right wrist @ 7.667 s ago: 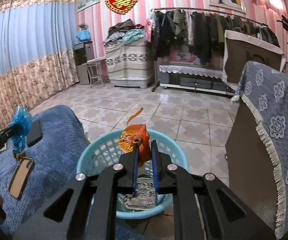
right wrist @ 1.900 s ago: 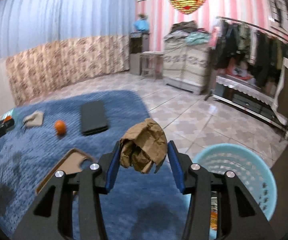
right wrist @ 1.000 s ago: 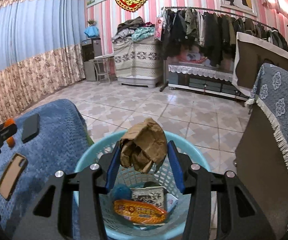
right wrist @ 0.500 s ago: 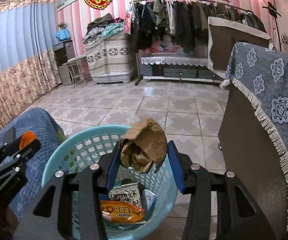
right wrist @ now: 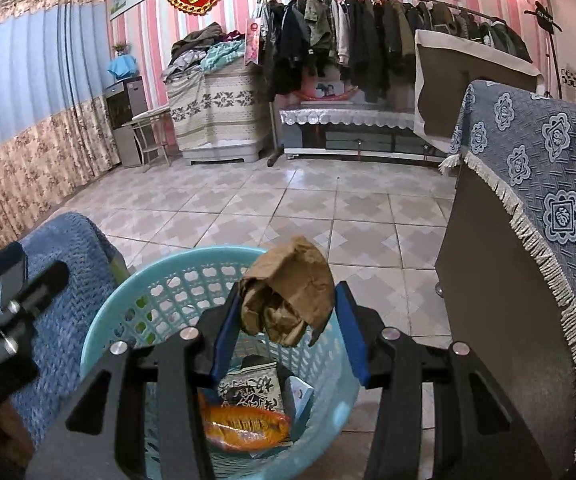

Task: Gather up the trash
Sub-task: 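Open the left tool to drop the orange bowl into the basket, then open the right tool to drop the brown paper into the basket, then move both open tools back over the cloth and mandarin on the rug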

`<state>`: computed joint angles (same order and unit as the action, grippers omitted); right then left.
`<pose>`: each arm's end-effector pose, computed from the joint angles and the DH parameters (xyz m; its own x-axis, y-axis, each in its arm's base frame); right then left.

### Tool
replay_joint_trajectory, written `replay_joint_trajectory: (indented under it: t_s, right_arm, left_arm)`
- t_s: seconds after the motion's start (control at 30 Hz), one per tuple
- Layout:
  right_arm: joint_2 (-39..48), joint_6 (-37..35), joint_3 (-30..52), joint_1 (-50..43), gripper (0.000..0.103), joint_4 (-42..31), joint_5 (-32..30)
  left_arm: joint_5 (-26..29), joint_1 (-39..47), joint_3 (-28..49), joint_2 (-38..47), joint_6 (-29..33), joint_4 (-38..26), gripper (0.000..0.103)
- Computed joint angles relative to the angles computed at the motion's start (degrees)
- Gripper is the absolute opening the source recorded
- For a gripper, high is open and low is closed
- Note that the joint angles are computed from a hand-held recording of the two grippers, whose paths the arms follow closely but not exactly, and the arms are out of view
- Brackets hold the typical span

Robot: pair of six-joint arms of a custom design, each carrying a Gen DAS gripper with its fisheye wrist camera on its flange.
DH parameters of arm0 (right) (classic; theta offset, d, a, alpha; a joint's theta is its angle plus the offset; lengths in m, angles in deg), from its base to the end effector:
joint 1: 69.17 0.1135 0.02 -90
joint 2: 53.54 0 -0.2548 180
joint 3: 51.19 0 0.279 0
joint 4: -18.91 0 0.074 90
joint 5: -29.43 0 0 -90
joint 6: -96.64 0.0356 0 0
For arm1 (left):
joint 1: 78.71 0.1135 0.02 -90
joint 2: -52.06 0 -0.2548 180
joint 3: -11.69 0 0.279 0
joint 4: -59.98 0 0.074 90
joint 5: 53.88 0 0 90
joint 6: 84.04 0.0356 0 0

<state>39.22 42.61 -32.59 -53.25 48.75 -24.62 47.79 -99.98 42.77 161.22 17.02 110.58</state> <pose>0.1807 0.0298 0.0278 -0.4369 0.3698 -0.8199 0.5418 0.8358 0.0883 0.2377 -0.1002 0.0310 -0.3218 0.3269 -0.8886 0.5953 0.7997 0.0786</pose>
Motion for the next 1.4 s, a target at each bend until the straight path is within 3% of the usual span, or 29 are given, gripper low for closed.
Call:
replay_joint_trajectory:
  t_s: [0.17, 0.4, 0.63, 0.8, 0.9, 1.4]
  right_arm:
    - [1.56, 1.02, 0.88, 1.70, 0.046, 1.03, 1.10]
    - [5.53, 2.44, 3.02, 5.80, 0.047, 3.28, 5.01]
    - [10.79, 2.33, 5.28, 6.28, 0.051, 7.34, 3.51]
    - [12.69, 0.73, 6.22, 6.82, 0.082, 8.89, 4.34]
    - [11.52, 1.26, 6.13, 9.01, 0.093, 7.52, 8.28]
    - [8.35, -0.90, 5.76, 13.04, 0.098, 6.23, 13.46]
  left_arm:
    - [3.55, 7.05, -0.86, -3.25, -0.89, -1.27, 0.097]
    - [5.10, 13.40, -1.14, -2.23, -1.28, 0.19, 0.098]
    - [6.18, 16.90, -1.84, -1.69, -1.66, 1.94, 0.098]
    - [6.86, 18.33, -2.30, -2.01, -1.49, 1.90, 0.098]
    - [6.84, 18.81, -2.52, -2.55, -1.49, 1.73, 0.097]
    - [9.28, 23.54, -5.40, -6.39, -0.46, 1.67, 0.098]
